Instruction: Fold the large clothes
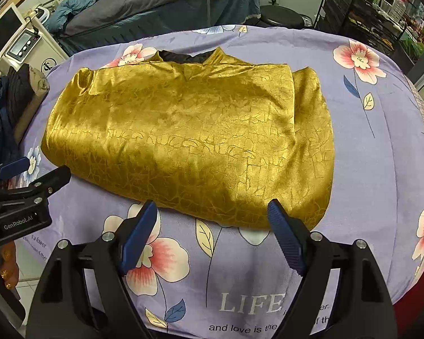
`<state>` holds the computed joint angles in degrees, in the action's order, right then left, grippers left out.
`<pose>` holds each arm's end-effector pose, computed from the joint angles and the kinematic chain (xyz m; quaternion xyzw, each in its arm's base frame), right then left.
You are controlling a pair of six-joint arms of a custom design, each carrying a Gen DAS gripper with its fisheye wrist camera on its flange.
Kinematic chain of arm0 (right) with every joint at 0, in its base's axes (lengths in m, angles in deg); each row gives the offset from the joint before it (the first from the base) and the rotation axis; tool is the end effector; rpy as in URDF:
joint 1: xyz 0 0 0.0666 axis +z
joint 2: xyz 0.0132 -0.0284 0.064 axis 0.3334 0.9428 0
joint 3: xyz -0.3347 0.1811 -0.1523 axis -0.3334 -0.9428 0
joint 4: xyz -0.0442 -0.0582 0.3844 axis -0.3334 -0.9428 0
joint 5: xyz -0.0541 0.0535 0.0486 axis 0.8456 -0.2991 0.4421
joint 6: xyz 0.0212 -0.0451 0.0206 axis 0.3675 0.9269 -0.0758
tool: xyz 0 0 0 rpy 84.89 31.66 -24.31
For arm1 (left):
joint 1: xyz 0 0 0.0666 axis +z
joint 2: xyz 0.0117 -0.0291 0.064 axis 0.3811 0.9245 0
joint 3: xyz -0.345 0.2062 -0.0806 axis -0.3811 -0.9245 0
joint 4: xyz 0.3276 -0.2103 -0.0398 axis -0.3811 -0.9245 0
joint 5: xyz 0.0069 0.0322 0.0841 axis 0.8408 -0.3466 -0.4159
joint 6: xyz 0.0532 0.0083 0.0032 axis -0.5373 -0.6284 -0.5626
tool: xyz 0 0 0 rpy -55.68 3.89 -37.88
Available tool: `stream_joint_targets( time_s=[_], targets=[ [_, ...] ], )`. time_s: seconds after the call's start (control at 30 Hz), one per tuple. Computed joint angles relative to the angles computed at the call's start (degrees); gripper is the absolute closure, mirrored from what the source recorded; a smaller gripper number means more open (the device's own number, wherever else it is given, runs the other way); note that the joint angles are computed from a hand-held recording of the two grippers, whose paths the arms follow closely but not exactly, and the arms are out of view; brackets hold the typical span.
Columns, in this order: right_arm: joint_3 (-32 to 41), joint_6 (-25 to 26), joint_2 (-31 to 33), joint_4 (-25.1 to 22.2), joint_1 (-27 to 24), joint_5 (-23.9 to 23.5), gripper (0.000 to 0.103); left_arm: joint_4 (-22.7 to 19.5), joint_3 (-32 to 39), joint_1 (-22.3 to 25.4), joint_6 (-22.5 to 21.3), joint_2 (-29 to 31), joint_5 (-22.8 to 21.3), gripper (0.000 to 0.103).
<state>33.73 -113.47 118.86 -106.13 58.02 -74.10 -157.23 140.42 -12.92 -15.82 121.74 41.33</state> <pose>0.3792 0.2928 0.4829 0.1569 0.9744 0.0297 0.1583 0.4682 -0.3245 0.4917 0.2056 0.9635 0.0274 0.1695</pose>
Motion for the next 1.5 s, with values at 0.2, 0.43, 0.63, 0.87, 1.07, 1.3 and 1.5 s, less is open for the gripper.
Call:
stream_joint_targets(
  time_s=[0.2, 0.43, 0.63, 0.87, 1.07, 1.3, 1.5],
  targets=[
    [1.43, 0.35, 0.88, -1.88, 0.32, 0.61, 0.023, -0.75, 0.46, 0.07, 0.86, 0.21, 0.3, 0.006],
    [2.04, 0.18, 1.11, -2.53, 0.85, 0.88, 0.023, -0.98, 0.4, 0.07, 1.13, -0.01, -0.51, 0.006],
    [2.39, -0.08, 1.17, -2.88, 1.51, 1.76, 0.023, -1.09, -0.28, -0.24, 0.92, -0.39, -0.84, 0.006],
    [2.28, 0.08, 1.29, -3.5, 1.42, 1.85, 0.023, -1.04, -0.43, -0.2, 0.71, -0.31, -0.67, 0.006],
    [2.65, 0.22, 1.61, -3.66, 1.48, 1.85, 0.023, -1.07, -0.36, -0.32, 0.39, -0.21, -0.89, 0.006],
    [2.68, 0.18, 2.09, -4.1, 1.62, 1.44, 0.023, -1.51, -0.38, -0.24, 0.34, 0.03, -0.66, 0.006],
    [2.55, 0.06, 2.12, -3.99, 1.68, 1.35, 0.023, -1.4, -0.57, -0.21, 0.39, -0.04, -0.76, 0.006]
  ],
)
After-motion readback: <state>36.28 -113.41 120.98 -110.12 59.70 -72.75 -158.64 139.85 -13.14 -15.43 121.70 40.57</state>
